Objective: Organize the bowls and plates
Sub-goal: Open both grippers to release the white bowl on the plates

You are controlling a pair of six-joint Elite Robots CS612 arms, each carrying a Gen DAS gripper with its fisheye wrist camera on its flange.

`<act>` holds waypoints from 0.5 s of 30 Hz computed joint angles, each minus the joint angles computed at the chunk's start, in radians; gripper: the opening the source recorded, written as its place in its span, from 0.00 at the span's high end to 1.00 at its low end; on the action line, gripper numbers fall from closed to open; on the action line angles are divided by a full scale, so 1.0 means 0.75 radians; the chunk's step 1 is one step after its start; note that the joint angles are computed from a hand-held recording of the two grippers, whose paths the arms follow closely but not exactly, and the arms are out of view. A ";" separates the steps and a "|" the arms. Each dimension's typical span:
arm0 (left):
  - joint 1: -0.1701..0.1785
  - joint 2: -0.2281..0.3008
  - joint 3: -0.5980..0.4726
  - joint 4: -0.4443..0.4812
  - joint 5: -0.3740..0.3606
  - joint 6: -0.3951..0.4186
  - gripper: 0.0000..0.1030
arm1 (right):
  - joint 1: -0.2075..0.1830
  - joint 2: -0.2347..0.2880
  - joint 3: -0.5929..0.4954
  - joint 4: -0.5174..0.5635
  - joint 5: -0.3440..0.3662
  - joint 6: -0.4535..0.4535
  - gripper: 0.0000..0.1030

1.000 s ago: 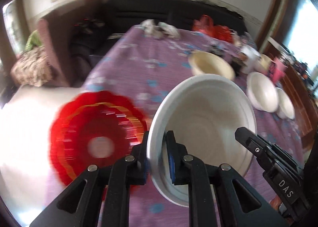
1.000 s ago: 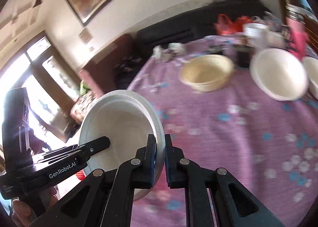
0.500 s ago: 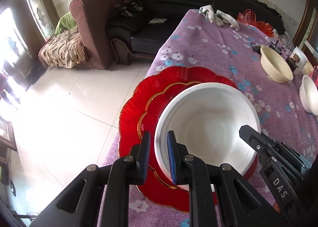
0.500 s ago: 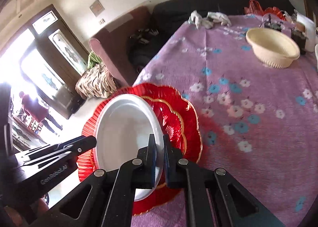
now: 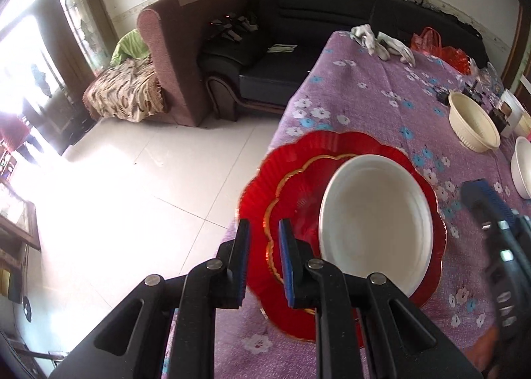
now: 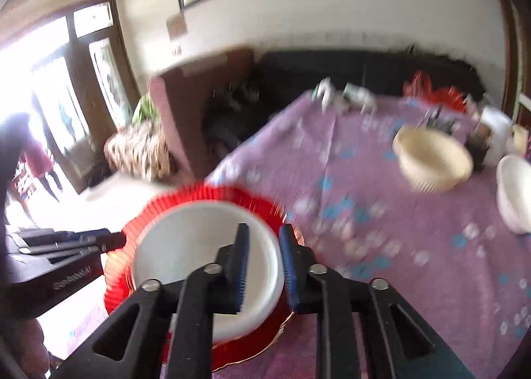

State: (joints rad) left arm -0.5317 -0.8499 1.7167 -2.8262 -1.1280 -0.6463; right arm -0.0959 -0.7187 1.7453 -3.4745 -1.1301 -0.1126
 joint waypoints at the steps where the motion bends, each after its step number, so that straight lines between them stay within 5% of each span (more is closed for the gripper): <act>1: -0.003 -0.008 0.009 -0.005 0.015 -0.012 0.84 | -0.014 -0.001 0.007 -0.035 0.030 0.025 0.76; 8: -0.076 -0.031 0.027 -0.107 0.033 0.056 0.83 | -0.129 -0.039 0.075 -0.070 0.125 0.114 0.76; 12: -0.146 0.009 -0.033 -0.126 0.032 0.152 0.59 | -0.204 -0.059 0.133 -0.089 0.098 0.112 0.77; 15: -0.195 0.056 -0.106 -0.103 -0.010 0.215 0.52 | -0.268 -0.066 0.163 -0.089 0.083 0.112 0.77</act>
